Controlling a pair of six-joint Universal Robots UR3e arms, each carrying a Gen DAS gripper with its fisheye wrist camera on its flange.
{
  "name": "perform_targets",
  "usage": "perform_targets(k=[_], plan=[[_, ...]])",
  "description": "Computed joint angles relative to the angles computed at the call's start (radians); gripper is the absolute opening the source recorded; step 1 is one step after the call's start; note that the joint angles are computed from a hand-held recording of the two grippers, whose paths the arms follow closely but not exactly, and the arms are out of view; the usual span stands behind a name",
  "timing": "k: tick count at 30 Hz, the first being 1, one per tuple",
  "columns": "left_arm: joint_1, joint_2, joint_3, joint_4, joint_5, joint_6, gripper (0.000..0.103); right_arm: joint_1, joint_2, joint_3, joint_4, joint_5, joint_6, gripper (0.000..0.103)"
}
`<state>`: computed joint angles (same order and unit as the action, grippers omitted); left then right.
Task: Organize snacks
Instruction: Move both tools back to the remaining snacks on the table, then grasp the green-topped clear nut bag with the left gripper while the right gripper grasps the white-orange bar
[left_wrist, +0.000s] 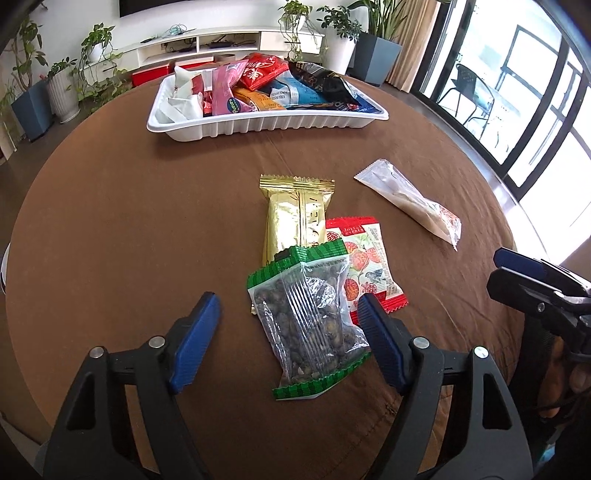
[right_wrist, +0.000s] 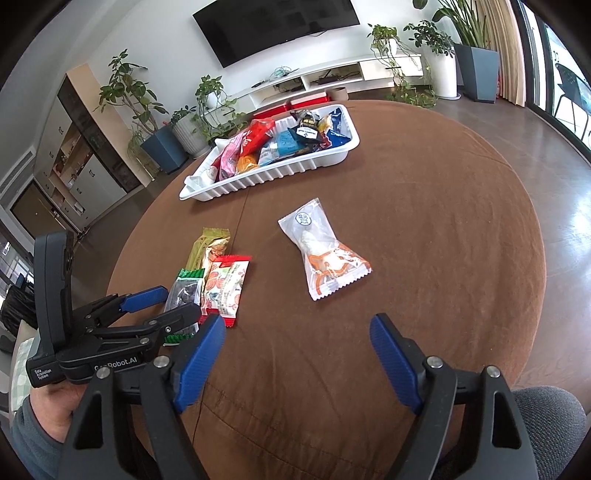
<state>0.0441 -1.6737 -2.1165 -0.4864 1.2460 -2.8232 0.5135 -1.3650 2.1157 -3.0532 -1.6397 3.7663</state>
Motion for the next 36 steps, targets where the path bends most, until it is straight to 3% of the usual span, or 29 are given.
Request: perform_targets(k=[6, 18, 36], plan=[[-0.025, -0.013, 0.012, 0.017, 0.032, 0.009, 0.051, 0.01, 0.0, -0.004, 0.011, -0.003, -0.002, 0.081], [0.027, 0.024, -0.016, -0.031, -0.026, 0.08, 0.029, 0.016, 0.011, -0.032, 0.031, -0.009, -0.007, 0.079], [0.145, 0.197, -0.124, -0.205, -0.164, 0.232, 0.029, -0.021, 0.036, -0.127, 0.151, -0.011, -0.077, 0.079]])
